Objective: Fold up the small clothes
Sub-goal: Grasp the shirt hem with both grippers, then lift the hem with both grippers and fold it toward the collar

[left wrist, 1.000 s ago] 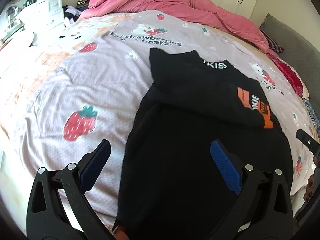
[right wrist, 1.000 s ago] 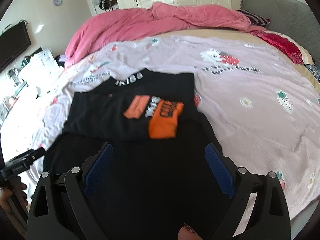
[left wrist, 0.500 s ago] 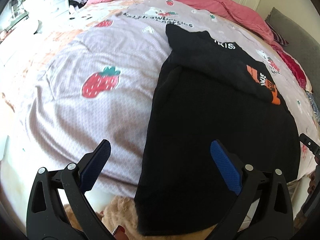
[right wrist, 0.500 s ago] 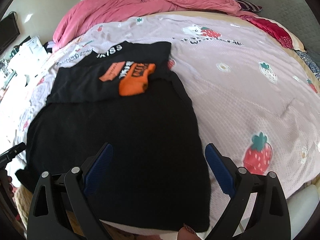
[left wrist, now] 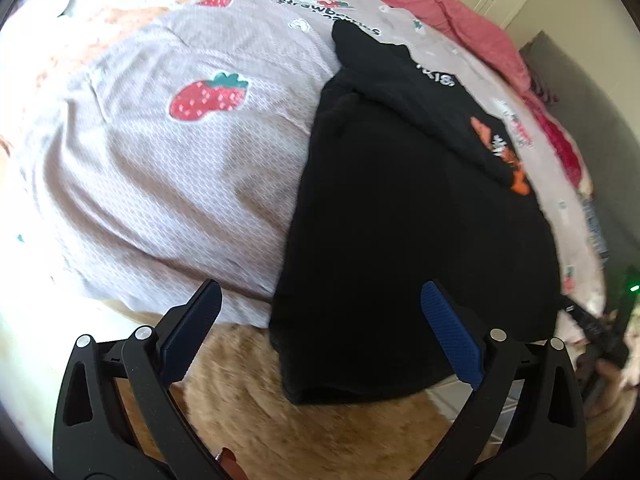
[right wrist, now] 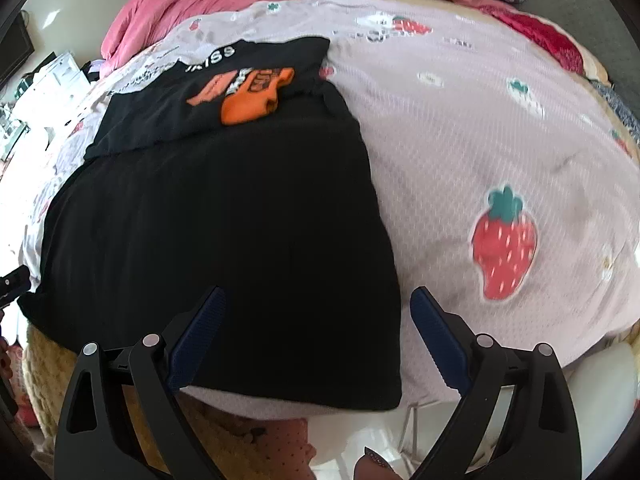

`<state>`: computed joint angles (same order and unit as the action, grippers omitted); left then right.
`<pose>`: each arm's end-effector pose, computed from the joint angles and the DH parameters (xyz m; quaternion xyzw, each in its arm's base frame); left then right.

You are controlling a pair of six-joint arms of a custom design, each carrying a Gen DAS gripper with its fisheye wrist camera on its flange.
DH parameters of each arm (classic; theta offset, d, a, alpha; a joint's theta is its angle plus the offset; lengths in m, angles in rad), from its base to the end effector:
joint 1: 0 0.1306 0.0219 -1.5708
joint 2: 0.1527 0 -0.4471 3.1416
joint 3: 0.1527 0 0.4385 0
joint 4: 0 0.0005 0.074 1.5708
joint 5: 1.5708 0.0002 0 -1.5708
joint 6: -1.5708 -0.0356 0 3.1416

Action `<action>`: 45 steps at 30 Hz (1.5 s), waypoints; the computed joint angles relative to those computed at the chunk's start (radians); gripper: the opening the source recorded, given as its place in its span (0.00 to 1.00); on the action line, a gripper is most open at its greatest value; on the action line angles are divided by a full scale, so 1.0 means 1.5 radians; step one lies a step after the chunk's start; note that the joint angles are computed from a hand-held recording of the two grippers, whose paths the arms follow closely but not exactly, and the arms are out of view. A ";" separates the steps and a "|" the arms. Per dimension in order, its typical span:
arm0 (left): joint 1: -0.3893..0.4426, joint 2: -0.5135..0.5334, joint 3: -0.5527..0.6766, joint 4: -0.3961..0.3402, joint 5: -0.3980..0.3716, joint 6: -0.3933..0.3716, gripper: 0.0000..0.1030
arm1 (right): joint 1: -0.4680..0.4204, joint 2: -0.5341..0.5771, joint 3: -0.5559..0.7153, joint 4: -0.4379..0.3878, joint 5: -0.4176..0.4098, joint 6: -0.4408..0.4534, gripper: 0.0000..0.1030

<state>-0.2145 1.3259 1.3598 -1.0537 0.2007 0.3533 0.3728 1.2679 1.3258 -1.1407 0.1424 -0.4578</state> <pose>0.4633 -0.1087 0.4978 -0.0392 0.9570 -0.1684 0.2328 0.4153 0.1565 0.5015 0.0583 0.9663 0.0341 0.2483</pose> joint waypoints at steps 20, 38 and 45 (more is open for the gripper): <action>0.013 0.002 -0.031 0.000 0.075 0.047 0.16 | -0.038 -0.055 -0.067 0.014 -0.095 -0.041 0.86; 0.018 -0.036 -0.020 0.068 0.117 0.056 0.03 | -0.048 -0.092 -0.061 0.079 -0.151 0.011 0.07; 0.043 -0.020 0.017 0.091 0.133 0.068 0.03 | -0.084 -0.097 -0.032 0.168 -0.196 -0.013 0.07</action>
<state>-0.1495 1.2961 1.3848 -0.9175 0.4000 0.4553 0.2465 1.1222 1.2773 -0.8888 -0.1523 -0.4775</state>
